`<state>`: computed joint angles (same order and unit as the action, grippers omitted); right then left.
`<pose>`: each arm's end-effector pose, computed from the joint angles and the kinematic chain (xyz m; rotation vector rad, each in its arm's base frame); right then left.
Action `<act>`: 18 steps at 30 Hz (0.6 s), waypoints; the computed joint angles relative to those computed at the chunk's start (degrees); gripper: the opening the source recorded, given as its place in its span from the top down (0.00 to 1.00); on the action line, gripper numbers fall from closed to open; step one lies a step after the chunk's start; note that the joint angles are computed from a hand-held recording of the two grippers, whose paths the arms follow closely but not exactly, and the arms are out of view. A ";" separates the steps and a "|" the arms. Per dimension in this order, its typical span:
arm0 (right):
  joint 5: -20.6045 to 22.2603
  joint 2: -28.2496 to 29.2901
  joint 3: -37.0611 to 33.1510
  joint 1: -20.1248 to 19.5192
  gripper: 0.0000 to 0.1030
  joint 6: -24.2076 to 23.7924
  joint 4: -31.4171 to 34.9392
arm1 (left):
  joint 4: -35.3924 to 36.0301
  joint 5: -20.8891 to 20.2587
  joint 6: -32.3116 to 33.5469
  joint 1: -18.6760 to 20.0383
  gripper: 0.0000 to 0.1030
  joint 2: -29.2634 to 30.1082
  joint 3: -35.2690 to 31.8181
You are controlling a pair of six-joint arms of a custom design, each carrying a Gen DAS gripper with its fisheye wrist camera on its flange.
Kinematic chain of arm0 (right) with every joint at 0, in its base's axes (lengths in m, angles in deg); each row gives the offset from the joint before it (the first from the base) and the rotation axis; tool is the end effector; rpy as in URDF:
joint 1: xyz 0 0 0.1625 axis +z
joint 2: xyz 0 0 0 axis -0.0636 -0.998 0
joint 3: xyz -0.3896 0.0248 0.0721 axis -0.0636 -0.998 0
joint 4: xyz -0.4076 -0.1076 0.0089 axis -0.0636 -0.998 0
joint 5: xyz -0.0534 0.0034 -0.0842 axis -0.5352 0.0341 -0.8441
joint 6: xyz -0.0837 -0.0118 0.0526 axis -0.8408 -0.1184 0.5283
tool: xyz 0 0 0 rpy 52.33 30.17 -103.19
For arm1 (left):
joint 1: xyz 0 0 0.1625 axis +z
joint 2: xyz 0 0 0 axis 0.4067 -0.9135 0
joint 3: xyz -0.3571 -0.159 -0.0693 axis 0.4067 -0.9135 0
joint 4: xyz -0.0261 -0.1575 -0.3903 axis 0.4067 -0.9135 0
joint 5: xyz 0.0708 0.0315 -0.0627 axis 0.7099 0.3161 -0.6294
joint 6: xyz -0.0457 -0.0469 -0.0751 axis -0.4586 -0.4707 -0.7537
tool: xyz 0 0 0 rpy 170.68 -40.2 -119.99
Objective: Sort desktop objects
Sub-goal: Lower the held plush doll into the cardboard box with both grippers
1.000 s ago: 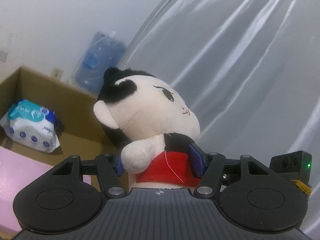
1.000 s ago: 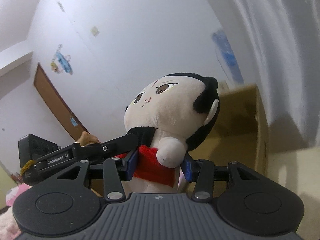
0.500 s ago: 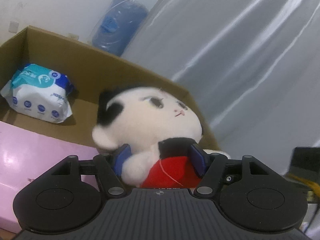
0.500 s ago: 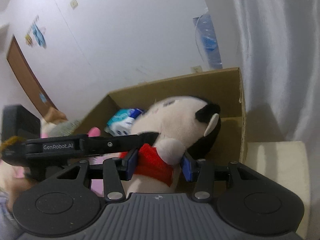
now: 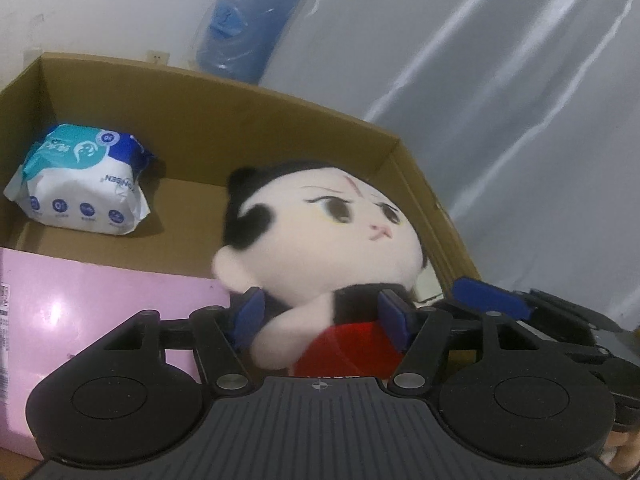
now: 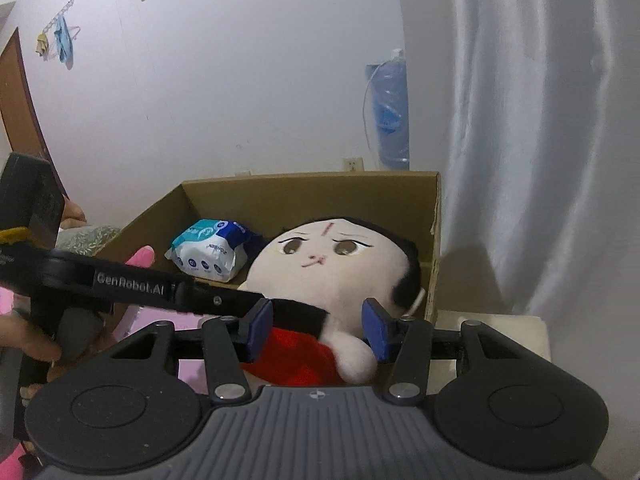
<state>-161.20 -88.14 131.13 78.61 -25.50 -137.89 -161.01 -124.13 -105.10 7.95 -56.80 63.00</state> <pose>0.0456 -0.4038 0.2711 1.0218 -2.5577 0.8830 -0.2607 -0.3979 0.0057 0.2358 2.6733 -0.9951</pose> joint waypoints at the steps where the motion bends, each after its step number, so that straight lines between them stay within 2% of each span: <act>1: 0.42 -0.09 0.12 -0.11 0.49 -0.60 0.17 | -0.63 0.37 -0.22 -0.16 0.39 -0.18 0.36; 6: 1.78 1.38 0.47 0.01 0.51 -3.15 -0.73 | -1.91 0.57 -1.60 0.21 0.39 -1.84 1.12; 8: 1.54 2.47 0.55 0.66 0.51 -4.34 -1.66 | -0.55 1.10 -1.27 0.50 0.33 -2.61 0.62; 10: 0.41 3.94 0.45 1.71 0.51 -5.02 -3.29 | 0.83 0.67 -0.15 1.17 0.27 -3.05 -0.42; 15: -1.62 7.19 -1.12 3.04 0.54 -6.30 -3.03 | 4.89 -1.23 -0.74 4.35 0.25 -3.51 -3.66; 18: -4.34 9.12 -2.03 4.00 0.56 -5.62 -3.96 | 5.59 -2.70 0.03 6.44 0.26 -2.81 -5.32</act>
